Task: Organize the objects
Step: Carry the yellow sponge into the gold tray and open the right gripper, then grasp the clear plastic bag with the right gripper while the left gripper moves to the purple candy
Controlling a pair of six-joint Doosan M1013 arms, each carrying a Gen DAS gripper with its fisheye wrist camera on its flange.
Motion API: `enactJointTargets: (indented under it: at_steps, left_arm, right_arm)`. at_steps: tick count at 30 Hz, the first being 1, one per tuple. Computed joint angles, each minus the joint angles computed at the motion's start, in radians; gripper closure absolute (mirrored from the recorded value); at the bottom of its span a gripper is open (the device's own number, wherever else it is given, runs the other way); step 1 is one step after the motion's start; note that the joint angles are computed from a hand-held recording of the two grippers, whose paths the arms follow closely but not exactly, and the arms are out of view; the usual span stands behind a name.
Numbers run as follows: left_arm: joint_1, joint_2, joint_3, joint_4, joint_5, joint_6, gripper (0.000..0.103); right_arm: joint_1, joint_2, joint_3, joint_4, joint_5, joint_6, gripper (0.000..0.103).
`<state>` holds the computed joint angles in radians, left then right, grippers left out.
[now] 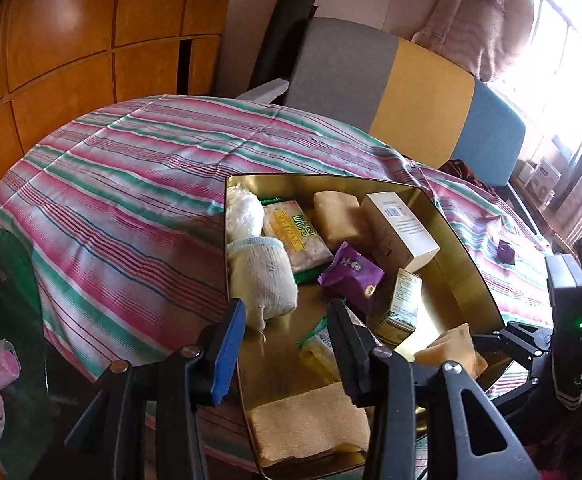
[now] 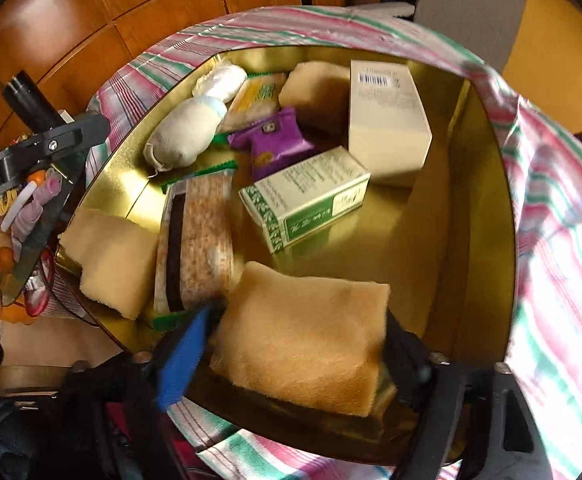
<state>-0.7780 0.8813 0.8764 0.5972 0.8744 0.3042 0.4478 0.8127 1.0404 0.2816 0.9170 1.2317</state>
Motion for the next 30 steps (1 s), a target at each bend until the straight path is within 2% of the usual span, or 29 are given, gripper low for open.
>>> enactJointTargets:
  at_steps: [3, 11, 17, 24, 30]
  left_arm:
    - [-0.004, 0.002, -0.008, 0.013, 0.003, 0.004, 0.061]
    - [-0.017, 0.018, -0.053, 0.038, 0.023, 0.065, 0.061]
    - [-0.025, 0.046, -0.114, 0.007, 0.023, 0.154, 0.06]
    - [-0.034, 0.1, -0.219, -0.06, 0.042, 0.284, 0.06]
    - [-0.041, 0.152, -0.32, -0.13, 0.053, 0.406, 0.06]
  right_arm:
    - [-0.003, -0.015, 0.021, 0.03, -0.03, -0.005, 0.016]
    - [-0.02, -0.095, 0.123, 0.102, -0.183, -0.007, 0.013]
    - [-0.048, -0.153, 0.205, 0.075, -0.271, 0.07, 0.012]
    - [-0.106, -0.226, 0.311, -0.048, -0.339, 0.275, 0.012]
    - [-0.162, -0.282, 0.389, -0.238, -0.337, 0.581, 0.012]
